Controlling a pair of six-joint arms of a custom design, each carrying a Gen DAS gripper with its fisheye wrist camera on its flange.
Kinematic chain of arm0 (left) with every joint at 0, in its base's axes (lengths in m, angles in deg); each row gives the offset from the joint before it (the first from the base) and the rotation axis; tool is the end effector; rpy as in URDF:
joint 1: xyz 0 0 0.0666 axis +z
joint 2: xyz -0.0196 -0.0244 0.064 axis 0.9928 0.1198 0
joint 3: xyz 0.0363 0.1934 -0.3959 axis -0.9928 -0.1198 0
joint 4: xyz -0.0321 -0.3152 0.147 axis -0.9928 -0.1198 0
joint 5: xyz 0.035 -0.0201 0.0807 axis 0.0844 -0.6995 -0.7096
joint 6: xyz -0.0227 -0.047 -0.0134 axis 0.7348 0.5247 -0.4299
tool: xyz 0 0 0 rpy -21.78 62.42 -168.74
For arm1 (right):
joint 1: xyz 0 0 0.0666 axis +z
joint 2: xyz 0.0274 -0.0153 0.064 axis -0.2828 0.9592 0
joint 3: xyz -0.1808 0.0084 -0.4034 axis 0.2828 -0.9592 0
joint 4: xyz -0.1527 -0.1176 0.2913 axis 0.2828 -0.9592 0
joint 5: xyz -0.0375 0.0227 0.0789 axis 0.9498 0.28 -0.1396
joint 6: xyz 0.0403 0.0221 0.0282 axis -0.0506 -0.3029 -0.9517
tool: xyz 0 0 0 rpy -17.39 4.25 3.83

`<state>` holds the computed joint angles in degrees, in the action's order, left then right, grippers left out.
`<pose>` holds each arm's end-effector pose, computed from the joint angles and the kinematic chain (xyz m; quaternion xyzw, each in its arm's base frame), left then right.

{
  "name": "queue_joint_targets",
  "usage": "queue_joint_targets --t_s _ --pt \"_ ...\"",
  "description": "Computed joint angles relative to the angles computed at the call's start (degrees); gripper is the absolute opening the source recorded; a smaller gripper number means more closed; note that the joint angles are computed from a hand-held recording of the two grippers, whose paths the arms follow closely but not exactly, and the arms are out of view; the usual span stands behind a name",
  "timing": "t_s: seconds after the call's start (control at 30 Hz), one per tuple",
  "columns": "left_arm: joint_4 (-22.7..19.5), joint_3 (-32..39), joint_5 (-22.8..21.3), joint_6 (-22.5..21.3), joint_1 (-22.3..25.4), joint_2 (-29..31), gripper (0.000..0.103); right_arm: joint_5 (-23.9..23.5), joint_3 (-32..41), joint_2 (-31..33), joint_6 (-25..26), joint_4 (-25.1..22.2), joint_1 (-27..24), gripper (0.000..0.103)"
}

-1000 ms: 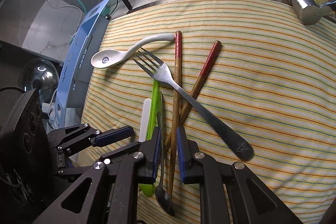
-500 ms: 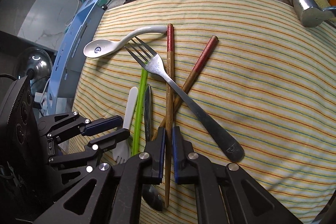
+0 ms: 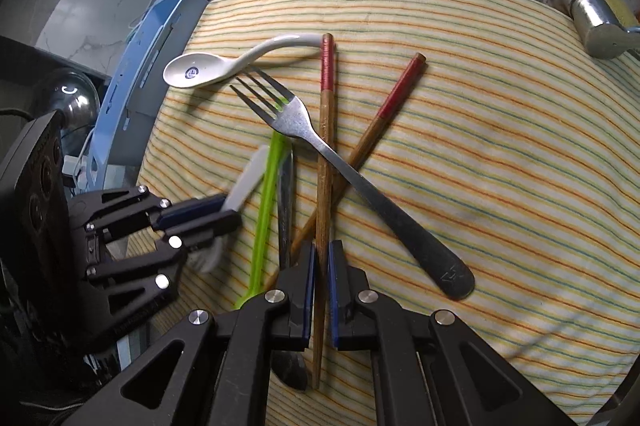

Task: Organize utensils
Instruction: 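Grasp the white plastic fork with the left tool while the right tool grasps a red-tipped chopstick, then carry the fork into the basket with the left tool while the right tool drops its chopstick there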

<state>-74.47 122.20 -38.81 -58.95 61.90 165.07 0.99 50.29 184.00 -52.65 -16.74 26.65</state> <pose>0.4257 -0.1747 0.3553 0.2796 0.9410 -0.1315 0.1383 0.4286 0.4128 0.3488 -0.0542 0.9727 0.2188 0.0541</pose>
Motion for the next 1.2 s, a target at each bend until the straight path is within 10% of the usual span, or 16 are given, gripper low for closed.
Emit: queue_joint_targets --t_s 0.6,1.2 --pt "-0.37 0.06 3.35 2.39 6.62 -2.67 0.009 -9.81 0.09 -0.42 -5.52 4.34 0.96 0.006" --pt "0.34 2.75 5.58 1.59 16.32 -5.00 0.009 -4.08 20.43 8.22 -4.80 0.33 3.93 0.006"
